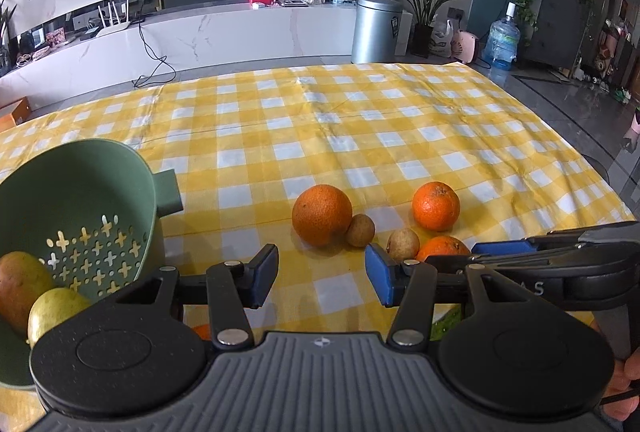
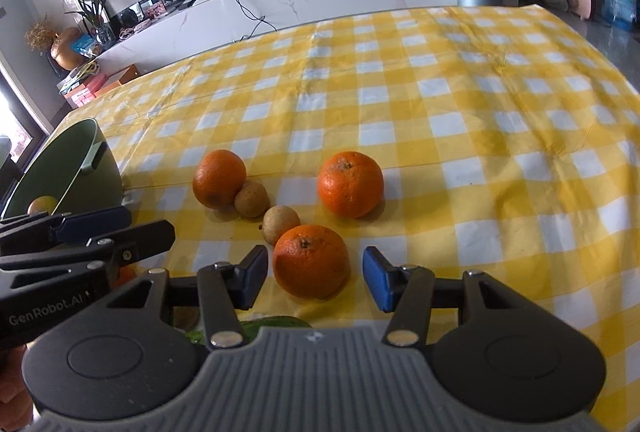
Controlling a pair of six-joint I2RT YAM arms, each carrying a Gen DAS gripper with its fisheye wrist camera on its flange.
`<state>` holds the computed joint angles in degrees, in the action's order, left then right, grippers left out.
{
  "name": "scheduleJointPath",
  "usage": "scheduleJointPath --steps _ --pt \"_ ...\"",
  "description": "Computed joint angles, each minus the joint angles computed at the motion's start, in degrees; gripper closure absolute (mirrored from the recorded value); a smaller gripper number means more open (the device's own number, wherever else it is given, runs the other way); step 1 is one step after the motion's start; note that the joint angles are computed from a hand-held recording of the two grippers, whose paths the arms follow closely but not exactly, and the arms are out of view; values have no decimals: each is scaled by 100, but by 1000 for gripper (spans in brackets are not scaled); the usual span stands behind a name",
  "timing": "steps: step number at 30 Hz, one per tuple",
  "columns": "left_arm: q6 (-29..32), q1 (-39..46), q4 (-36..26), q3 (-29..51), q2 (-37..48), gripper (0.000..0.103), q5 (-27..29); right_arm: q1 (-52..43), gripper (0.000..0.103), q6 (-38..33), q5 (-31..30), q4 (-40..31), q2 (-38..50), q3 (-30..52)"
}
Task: Organize fruits
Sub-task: 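Grasp an orange with the left tool while the right tool grasps another orange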
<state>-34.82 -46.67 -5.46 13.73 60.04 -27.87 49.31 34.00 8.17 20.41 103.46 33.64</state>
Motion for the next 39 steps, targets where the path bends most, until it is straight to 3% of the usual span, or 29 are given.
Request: scheduleJointPath --steps 6,12,19,25,28,31,36,39 --pt "318 341 453 81 459 44 201 -156 60 58 -308 25 225 149" --pt "590 574 797 219 892 44 287 -121 61 190 71 300 74 -64" --pt "522 984 1381 345 1443 44 690 -260 61 390 18 453 69 -142" --pt "331 1279 1469 518 1853 44 899 -289 61 382 -76 344 156 -48" --pt "285 1488 1657 449 1875 44 1215 -320 61 378 -149 316 201 -15" --pt "236 1654 1811 338 1800 52 1526 -320 61 357 -175 310 226 1" --pt "140 1682 1875 281 1749 54 1562 -309 61 334 -163 289 238 18" --pt "89 1497 1667 324 1645 55 1296 -306 61 293 -156 293 234 20"
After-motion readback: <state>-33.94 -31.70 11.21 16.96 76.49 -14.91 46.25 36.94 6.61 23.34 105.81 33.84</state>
